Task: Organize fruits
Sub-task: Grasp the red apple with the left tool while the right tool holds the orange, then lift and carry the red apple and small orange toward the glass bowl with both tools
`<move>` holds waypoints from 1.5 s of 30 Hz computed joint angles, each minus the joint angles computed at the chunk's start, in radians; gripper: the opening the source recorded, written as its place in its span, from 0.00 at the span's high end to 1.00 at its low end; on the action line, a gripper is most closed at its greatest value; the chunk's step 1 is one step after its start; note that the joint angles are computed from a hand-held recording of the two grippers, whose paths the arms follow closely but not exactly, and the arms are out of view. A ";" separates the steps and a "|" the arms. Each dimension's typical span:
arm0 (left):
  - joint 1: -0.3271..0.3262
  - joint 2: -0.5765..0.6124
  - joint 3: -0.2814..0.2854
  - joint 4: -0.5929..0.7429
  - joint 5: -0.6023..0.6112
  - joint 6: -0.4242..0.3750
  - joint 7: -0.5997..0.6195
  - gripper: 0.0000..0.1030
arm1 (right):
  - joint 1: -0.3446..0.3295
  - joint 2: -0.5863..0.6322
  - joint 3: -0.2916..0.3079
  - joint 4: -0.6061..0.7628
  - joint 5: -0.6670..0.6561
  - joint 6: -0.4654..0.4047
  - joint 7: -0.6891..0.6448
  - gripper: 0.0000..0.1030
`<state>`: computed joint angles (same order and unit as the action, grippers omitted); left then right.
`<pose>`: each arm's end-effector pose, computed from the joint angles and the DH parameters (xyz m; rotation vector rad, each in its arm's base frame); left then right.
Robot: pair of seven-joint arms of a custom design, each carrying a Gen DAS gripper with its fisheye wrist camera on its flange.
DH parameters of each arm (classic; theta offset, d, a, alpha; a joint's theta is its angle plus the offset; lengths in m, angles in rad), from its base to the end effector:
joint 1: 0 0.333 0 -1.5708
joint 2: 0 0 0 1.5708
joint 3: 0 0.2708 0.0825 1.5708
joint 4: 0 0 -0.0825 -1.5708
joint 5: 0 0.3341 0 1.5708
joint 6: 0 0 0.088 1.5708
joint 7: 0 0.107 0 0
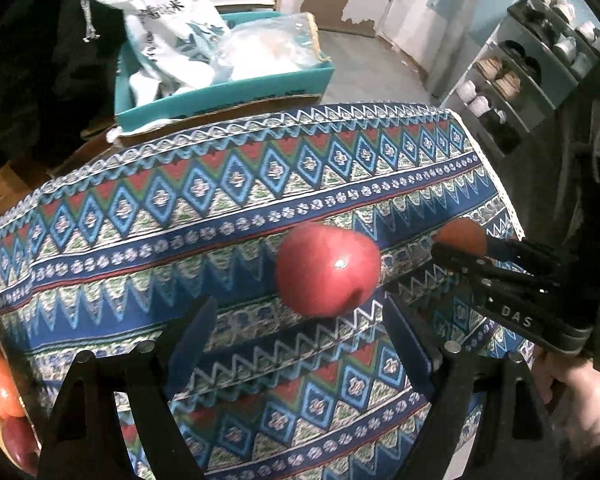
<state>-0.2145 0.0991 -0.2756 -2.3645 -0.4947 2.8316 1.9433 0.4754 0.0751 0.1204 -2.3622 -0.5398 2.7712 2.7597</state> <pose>0.4514 -0.2131 0.3150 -1.6578 2.5316 -0.6749 0.3975 0.2963 0.3199 -1.8365 2.0759 -0.3239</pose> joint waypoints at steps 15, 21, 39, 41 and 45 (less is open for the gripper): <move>0.003 0.210 -0.037 0.172 0.137 -0.044 -0.138 0.16 | -0.015 0.014 -0.014 -0.028 -0.002 0.030 0.021 0.56; 0.027 0.261 -0.061 0.212 0.147 -0.049 -0.134 0.16 | -0.019 0.020 -0.021 -0.033 0.017 0.042 0.010 0.56; 0.082 0.178 -0.098 0.092 0.079 0.036 -0.065 0.24 | -0.001 -0.007 -0.014 -0.005 -0.030 0.023 0.026 0.56; 0.087 0.149 -0.097 0.069 0.058 0.045 -0.045 0.24 | -0.002 -0.018 -0.007 -0.001 -0.036 0.018 0.028 0.56; 0.086 0.087 -0.089 0.033 0.009 0.051 -0.001 0.24 | -0.002 -0.036 0.007 0.012 -0.052 0.000 0.035 0.56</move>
